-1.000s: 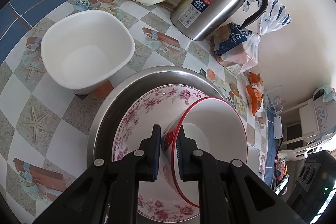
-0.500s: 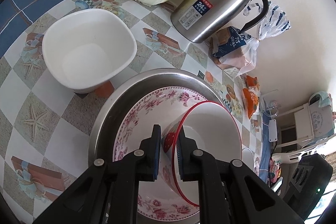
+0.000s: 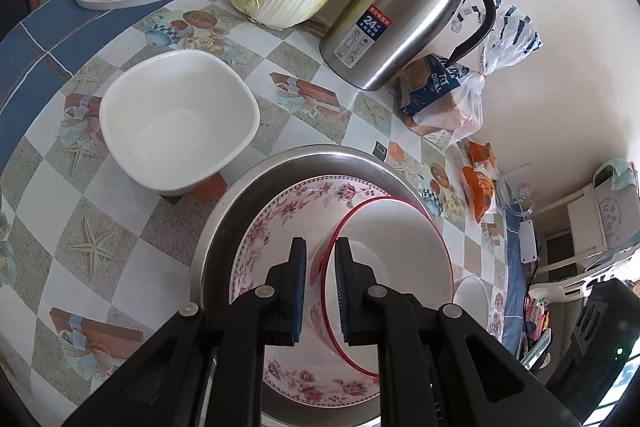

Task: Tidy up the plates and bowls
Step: 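Open both tools and release the red-rimmed bowl rim, then move both tools toward the rim of the white square bowl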

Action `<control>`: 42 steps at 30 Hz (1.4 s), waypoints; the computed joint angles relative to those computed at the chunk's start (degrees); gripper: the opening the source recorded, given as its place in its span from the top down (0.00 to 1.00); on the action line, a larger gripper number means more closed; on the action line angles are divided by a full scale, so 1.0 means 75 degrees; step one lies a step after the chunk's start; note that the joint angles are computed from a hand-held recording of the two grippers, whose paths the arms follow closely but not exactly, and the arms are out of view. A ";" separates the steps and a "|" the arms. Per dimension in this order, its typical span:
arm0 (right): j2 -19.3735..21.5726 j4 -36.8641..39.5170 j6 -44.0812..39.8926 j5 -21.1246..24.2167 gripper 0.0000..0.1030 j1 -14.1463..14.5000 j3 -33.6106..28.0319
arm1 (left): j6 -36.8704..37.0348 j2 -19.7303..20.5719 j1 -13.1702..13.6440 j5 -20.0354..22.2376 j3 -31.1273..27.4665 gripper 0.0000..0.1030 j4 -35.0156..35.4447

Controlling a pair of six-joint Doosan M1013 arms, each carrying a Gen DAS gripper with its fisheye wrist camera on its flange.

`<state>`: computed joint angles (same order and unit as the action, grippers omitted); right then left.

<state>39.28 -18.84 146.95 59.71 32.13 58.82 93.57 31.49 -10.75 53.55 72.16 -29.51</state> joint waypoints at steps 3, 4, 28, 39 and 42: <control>-0.0015 -0.0155 -0.0012 0.0108 0.65 0.0028 -0.0068 | -0.0015 -0.0086 -0.0018 -0.0099 0.0028 0.87 0.0233; -0.0035 -0.0186 -0.0009 0.0112 0.65 0.0033 -0.0063 | -0.0031 -0.0115 -0.0023 -0.0138 0.0038 0.85 0.0315; -0.0293 -0.0842 0.0377 0.0892 0.37 0.0085 -0.0127 | -0.0598 -0.0357 -0.0115 -0.0216 0.0084 0.33 0.1573; -0.0305 -0.0775 0.0404 0.0803 0.14 0.0070 -0.0071 | -0.1142 -0.0330 -0.0093 -0.0235 0.0104 0.21 0.1980; -0.0318 -0.0761 0.0425 0.0756 0.12 0.0064 -0.0036 | -0.1290 -0.0340 -0.0085 -0.0313 0.0129 0.20 0.2113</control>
